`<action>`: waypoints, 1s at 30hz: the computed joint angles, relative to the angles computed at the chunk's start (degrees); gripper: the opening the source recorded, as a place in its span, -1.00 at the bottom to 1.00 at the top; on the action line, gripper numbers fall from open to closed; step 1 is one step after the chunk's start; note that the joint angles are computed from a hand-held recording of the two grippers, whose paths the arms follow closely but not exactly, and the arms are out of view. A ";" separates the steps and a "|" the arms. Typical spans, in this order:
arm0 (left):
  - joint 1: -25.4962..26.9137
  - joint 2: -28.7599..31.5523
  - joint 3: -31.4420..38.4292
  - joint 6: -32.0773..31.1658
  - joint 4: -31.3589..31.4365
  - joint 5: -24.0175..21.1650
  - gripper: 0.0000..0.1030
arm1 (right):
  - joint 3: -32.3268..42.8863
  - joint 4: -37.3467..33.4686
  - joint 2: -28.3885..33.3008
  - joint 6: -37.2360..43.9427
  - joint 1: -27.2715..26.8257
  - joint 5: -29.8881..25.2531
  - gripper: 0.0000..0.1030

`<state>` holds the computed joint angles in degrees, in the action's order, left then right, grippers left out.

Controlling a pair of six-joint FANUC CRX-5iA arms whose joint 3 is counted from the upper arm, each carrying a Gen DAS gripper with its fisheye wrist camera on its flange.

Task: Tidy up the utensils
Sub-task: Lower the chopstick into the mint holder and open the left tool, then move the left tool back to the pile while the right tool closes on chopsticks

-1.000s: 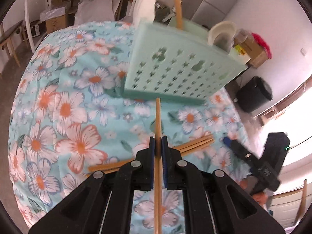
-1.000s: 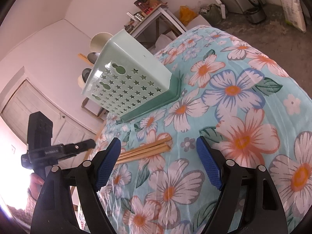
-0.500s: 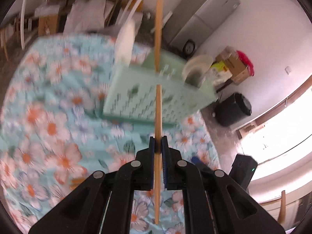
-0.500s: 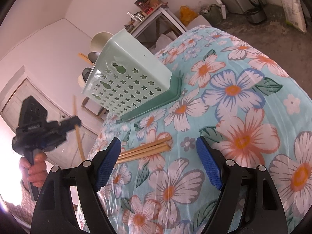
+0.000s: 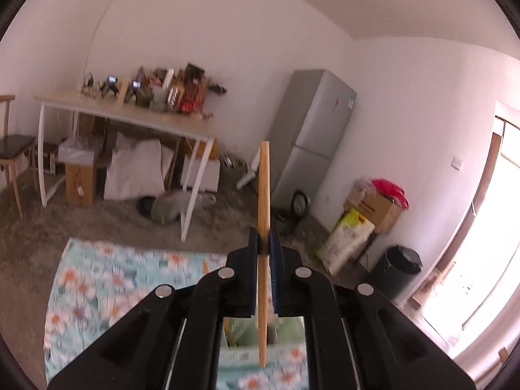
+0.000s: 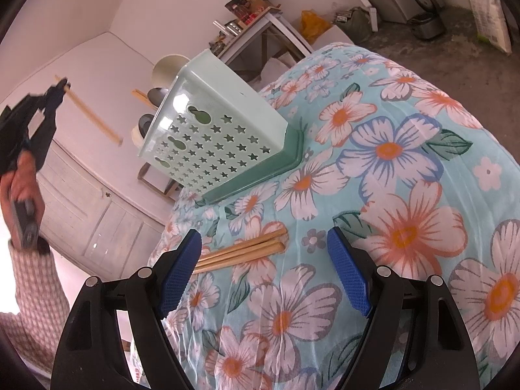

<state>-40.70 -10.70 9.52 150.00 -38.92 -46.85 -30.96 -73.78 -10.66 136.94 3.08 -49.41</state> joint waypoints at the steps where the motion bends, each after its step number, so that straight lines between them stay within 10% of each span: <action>1: -0.69 0.85 1.07 0.70 -2.30 -0.43 -0.88 | -0.02 0.03 -0.02 0.01 -0.05 -0.03 0.48; 11: -3.66 9.59 5.86 2.06 -14.81 -4.12 -0.88 | 0.17 -0.86 0.53 1.12 -0.92 -1.20 0.48; 18: -1.31 11.43 2.01 -3.18 -6.46 -2.61 -0.84 | 0.38 -1.98 1.34 2.71 -2.46 -3.09 0.48; 21: -1.31 10.23 0.13 -3.14 -4.60 -2.62 -0.30 | 0.47 -1.21 1.10 2.09 -1.72 -2.41 0.49; 30: -9.75 4.25 -5.36 5.92 -11.32 -11.19 0.43 | 0.58 3.43 -0.34 -2.57 2.38 1.64 0.49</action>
<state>-50.45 -6.46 4.16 155.92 -50.24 -58.05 -30.38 -70.35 -11.00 134.37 5.46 -47.77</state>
